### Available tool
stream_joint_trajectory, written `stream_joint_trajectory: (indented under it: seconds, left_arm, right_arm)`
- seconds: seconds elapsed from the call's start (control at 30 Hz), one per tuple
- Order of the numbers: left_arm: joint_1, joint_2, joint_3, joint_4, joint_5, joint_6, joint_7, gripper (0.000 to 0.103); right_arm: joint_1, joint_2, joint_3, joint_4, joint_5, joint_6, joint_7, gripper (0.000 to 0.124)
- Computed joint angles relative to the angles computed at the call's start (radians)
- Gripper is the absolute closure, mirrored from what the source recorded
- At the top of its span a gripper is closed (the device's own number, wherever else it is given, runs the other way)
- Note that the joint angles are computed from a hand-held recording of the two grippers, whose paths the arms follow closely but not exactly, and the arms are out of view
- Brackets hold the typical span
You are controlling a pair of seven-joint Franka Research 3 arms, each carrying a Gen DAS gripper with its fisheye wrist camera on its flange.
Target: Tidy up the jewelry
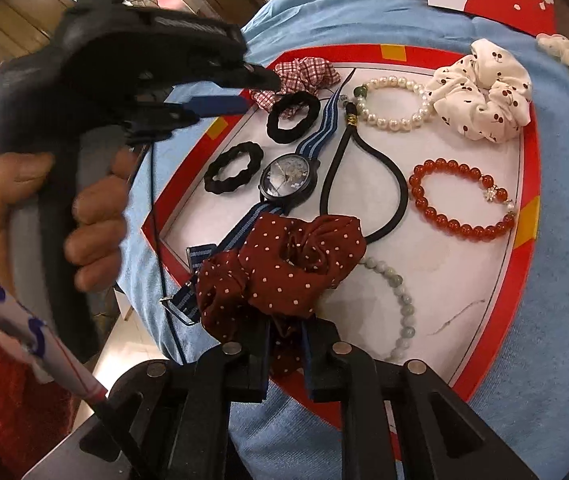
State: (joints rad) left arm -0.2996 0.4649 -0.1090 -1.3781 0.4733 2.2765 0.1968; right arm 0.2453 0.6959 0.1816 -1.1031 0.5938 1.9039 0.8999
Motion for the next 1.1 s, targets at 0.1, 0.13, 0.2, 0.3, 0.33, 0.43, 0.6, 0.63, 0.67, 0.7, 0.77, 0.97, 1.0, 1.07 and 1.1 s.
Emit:
stream_joint_trajectory:
  seconds: [0.1,0.13,0.2,0.3,0.33,0.43,0.6,0.63,0.67,0.7,0.77,0.97,1.0,1.07,1.1]
  left_arm:
    - [-0.046,-0.032,0.017,0.002,0.075,-0.067,-0.04,0.057]
    - [-0.065,-0.048,0.022,-0.001,0.112,-0.098,-0.062,0.052]
    - [-0.093,-0.078,0.023,-0.013,0.175,-0.146,-0.109,0.046]
    - [-0.114,-0.115,0.008,-0.035,0.238,-0.196,-0.171,0.041]
    - [-0.12,-0.125,0.001,-0.039,0.254,-0.211,-0.191,0.041]
    - [-0.133,-0.151,-0.023,-0.057,0.288,-0.231,-0.232,0.04]
    - [-0.175,-0.167,-0.053,-0.055,0.347,-0.281,-0.298,0.037]
    - [-0.182,-0.17,-0.057,-0.057,0.358,-0.29,-0.31,0.035]
    - [-0.196,-0.171,-0.061,-0.054,0.376,-0.308,-0.33,0.033]
    - [-0.206,-0.171,-0.065,-0.052,0.391,-0.324,-0.346,0.032]
    - [-0.238,-0.153,-0.07,-0.021,0.424,-0.385,-0.376,0.029]
    - [-0.354,-0.033,-0.056,0.168,0.505,-0.575,-0.353,0.024]
    - [-0.381,-0.006,-0.046,0.211,0.524,-0.612,-0.343,0.022]
    - [-0.441,0.051,-0.019,0.301,0.562,-0.698,-0.325,0.013]
    - [-0.469,0.076,-0.002,0.34,0.583,-0.738,-0.317,0.012]
  right_arm:
    - [-0.004,-0.042,-0.003,-0.057,0.004,0.037,-0.019,0.092]
    - [-0.012,-0.06,-0.002,-0.079,0.013,0.041,-0.029,0.087]
    - [-0.026,-0.098,0.0,-0.123,0.034,0.054,-0.056,0.08]
    - [-0.036,-0.176,-0.005,-0.217,0.06,0.111,-0.11,0.074]
    - [-0.034,-0.195,-0.008,-0.239,0.064,0.125,-0.12,0.073]
    - [-0.036,-0.259,-0.02,-0.318,0.076,0.174,-0.158,0.071]
    - [-0.057,-0.364,-0.042,-0.454,0.123,0.258,-0.243,0.069]
    - [-0.064,-0.388,-0.048,-0.486,0.138,0.278,-0.262,0.067]
    - [-0.071,-0.408,-0.056,-0.514,0.152,0.298,-0.277,0.066]
    - [-0.075,-0.425,-0.064,-0.539,0.163,0.32,-0.285,0.065]
    - [-0.086,-0.449,-0.081,-0.581,0.186,0.363,-0.288,0.065]
    - [-0.121,-0.453,-0.109,-0.602,0.236,0.41,-0.211,0.065]
    - [-0.126,-0.454,-0.111,-0.605,0.245,0.42,-0.2,0.065]
    - [-0.137,-0.456,-0.115,-0.61,0.264,0.437,-0.184,0.065]
    - [-0.143,-0.456,-0.115,-0.611,0.272,0.44,-0.178,0.064]
